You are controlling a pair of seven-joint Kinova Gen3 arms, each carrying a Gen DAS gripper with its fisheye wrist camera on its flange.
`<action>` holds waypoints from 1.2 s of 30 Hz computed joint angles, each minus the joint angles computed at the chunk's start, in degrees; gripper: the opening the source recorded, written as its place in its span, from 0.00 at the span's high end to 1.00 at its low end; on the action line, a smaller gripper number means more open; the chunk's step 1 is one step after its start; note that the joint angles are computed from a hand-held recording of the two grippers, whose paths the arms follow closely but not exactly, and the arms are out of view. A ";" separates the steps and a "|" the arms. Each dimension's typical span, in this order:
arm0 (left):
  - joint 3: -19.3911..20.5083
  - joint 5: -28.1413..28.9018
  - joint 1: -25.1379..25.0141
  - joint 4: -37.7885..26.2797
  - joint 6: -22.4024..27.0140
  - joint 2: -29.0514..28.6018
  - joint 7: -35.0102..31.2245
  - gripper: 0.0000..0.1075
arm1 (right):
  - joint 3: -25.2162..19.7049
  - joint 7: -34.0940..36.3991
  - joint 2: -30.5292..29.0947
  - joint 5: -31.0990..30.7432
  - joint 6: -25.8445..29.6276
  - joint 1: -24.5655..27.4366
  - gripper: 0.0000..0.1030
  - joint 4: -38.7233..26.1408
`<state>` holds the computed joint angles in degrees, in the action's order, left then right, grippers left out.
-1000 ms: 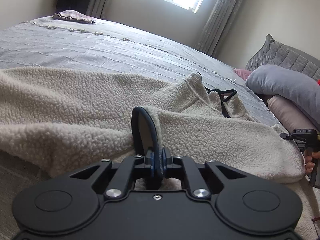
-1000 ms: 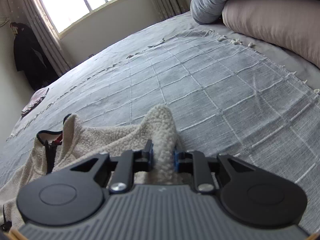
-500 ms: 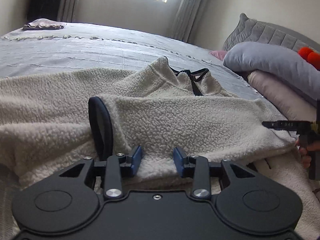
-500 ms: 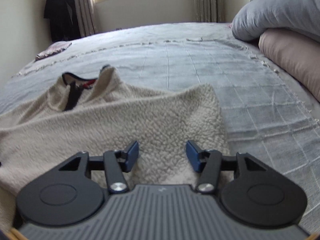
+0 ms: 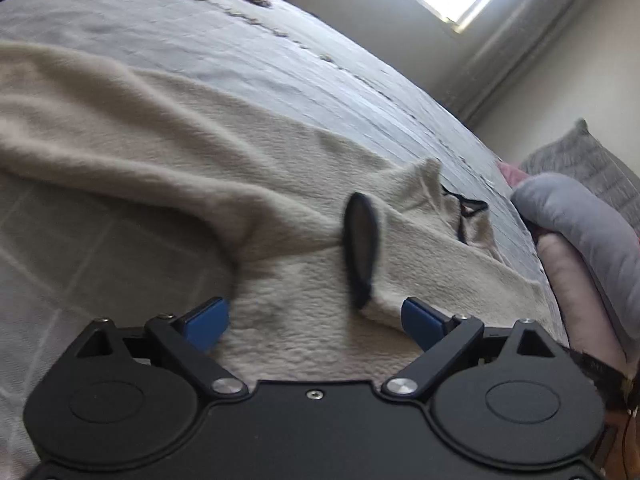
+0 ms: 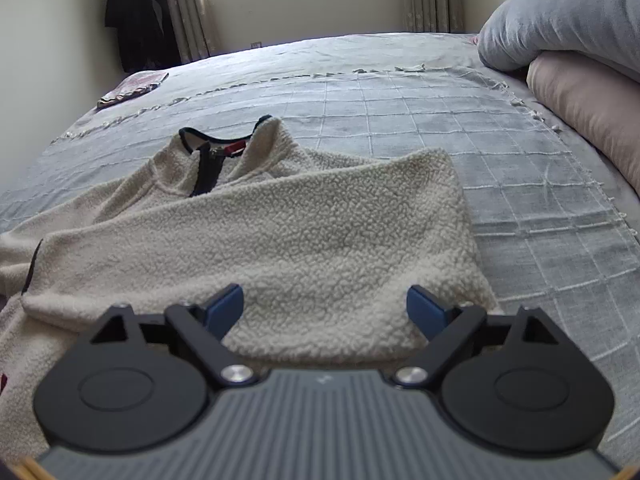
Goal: Fold large clothes
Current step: 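Open both tools, leaving the sleeve laid across the jacket, then grasp the other sleeve edge with the left tool and lift it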
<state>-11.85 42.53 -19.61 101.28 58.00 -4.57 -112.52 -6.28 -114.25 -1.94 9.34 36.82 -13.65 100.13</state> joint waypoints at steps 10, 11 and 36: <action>-5.92 -0.49 -9.87 0.15 -2.52 1.80 8.27 0.08 | -3.19 -5.48 -3.77 4.53 6.55 -1.19 0.06 -0.09; -6.33 0.50 -10.80 0.13 -2.77 2.26 7.71 0.08 | -3.43 -5.64 -3.95 4.95 7.03 -1.36 0.06 -0.11; -2.24 20.98 -24.58 0.32 -15.83 11.98 -4.18 0.47 | -5.25 -10.14 -1.16 8.94 15.44 -7.72 0.05 -5.03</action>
<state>-14.10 63.51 -44.19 101.60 42.17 7.41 -116.70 -11.53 -124.39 -3.09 18.28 52.26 -21.37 95.10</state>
